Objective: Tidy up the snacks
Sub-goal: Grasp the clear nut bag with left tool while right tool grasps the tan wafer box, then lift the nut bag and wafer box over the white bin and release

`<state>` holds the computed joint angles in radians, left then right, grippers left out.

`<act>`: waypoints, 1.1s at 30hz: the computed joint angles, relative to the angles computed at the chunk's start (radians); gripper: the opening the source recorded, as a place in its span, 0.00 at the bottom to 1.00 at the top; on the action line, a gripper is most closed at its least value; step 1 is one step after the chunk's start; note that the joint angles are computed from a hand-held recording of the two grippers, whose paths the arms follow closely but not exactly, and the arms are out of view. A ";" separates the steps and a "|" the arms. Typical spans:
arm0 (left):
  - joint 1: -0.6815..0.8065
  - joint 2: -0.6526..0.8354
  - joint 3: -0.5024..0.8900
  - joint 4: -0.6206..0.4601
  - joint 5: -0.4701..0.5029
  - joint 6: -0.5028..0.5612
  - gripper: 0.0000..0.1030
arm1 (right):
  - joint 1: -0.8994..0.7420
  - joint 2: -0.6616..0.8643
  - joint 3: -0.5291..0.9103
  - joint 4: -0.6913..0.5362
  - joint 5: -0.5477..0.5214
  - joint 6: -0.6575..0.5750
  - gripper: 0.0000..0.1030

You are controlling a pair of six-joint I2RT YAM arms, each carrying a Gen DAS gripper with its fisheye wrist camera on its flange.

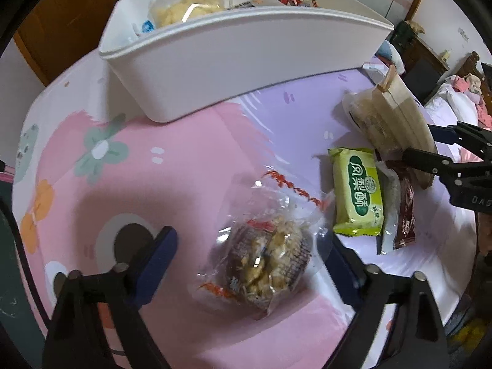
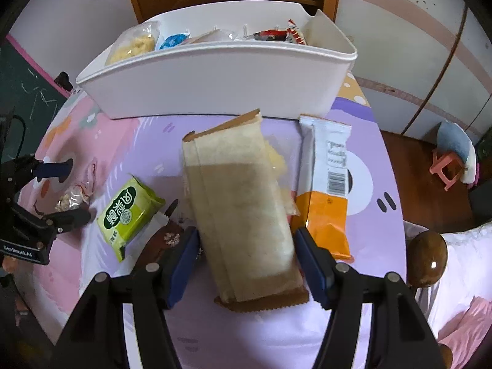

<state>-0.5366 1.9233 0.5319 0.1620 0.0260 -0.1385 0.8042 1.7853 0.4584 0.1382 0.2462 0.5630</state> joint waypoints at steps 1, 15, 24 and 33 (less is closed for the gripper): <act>-0.002 0.003 0.003 0.001 -0.001 -0.002 0.75 | 0.003 0.003 0.003 -0.002 0.004 -0.002 0.62; -0.147 -0.178 -0.145 0.088 -0.081 -0.146 0.30 | 0.085 -0.061 -0.037 0.022 0.014 0.075 0.52; -0.213 -0.429 -0.268 0.031 -0.065 -0.283 0.30 | 0.276 -0.258 -0.054 -0.088 0.075 0.182 0.52; -0.244 -0.924 -0.121 -0.475 -0.165 -0.247 0.30 | 0.317 -0.585 -0.008 -0.317 0.151 0.149 0.52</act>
